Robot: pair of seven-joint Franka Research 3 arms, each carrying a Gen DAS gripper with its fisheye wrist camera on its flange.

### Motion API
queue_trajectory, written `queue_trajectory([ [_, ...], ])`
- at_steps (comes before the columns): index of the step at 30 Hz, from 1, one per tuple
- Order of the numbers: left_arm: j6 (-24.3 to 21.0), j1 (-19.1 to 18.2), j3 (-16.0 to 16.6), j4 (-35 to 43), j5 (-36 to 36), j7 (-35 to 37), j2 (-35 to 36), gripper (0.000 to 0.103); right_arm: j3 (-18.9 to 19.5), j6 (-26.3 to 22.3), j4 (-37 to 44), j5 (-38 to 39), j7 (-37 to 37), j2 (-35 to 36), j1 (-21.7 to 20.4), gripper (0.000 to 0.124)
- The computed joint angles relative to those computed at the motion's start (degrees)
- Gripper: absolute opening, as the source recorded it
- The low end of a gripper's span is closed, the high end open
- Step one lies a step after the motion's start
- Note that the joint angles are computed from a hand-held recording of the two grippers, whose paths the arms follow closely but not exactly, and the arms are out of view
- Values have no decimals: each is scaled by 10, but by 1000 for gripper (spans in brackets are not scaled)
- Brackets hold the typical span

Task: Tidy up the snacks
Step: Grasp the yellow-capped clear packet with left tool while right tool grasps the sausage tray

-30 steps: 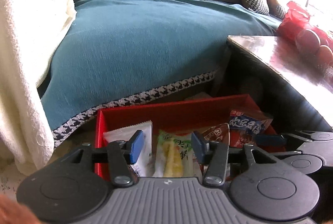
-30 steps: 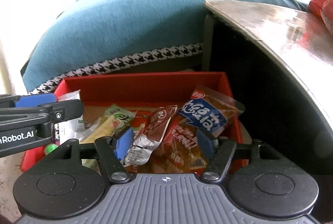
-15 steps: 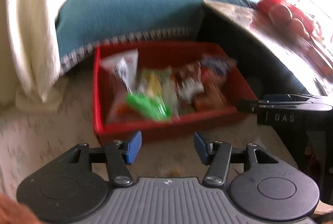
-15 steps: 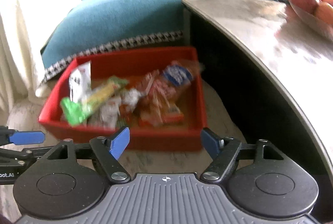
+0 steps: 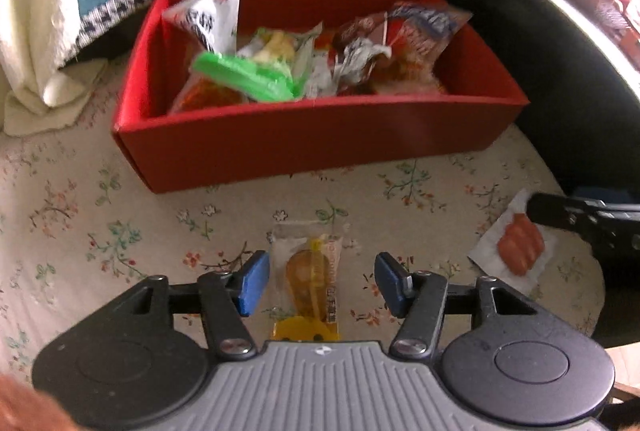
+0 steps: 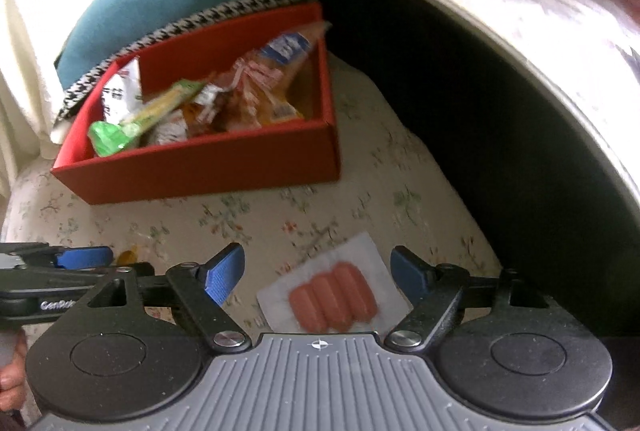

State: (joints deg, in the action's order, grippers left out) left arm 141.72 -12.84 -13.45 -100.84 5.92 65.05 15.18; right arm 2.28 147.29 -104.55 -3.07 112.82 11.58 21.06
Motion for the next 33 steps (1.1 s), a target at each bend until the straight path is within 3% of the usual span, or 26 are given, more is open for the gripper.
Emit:
queue_trajectory([
  [3, 17, -5, 4, -7, 9, -22, 3, 50, -3, -11, -10, -2, 25, -5, 1, 86],
  [6, 17, -12, 8, -9, 38, -34, 1, 33, -7, -33, -8, -4, 67, -1, 1, 87],
  [9, 23, 4, -4, -20, 0, -10, -9, 20, -2, -46, -1, 35, 94, 8, -8, 87],
  [10, 29, 7, -5, -26, -8, -1, -14, 10, 0, -46, -1, 47, 98, 11, -9, 87],
  [14, 49, 19, -12, -46, -48, 41, -33, 0, -13, -77, 41, -40, 125, 36, 19, 87],
  [17, 53, 26, -16, -55, -81, 74, -43, 0, 1, -77, 60, -39, 36, 44, 10, 95],
  [19, 45, 36, -23, -60, -125, 123, -47, 0, 2, -104, 78, -34, -8, 55, 8, 101],
  [21, 34, 39, -22, -60, -149, 145, -47, 2, -3, -124, 90, -31, -12, 66, 10, 101],
  [23, 30, 36, -18, -57, -157, 144, -41, 13, -6, -143, 98, -18, 1, 76, 11, 101],
  [26, 25, 22, -6, -41, -117, 104, -24, 34, -11, -130, 92, -11, 22, 78, 12, 101],
  [29, 37, 14, -9, -34, -92, 104, -13, 47, -10, -151, 116, -14, -1, 98, 14, 103],
  [33, 44, 7, -13, -34, -60, 116, -8, 60, -9, -124, 112, -18, -41, 103, 16, 103],
])
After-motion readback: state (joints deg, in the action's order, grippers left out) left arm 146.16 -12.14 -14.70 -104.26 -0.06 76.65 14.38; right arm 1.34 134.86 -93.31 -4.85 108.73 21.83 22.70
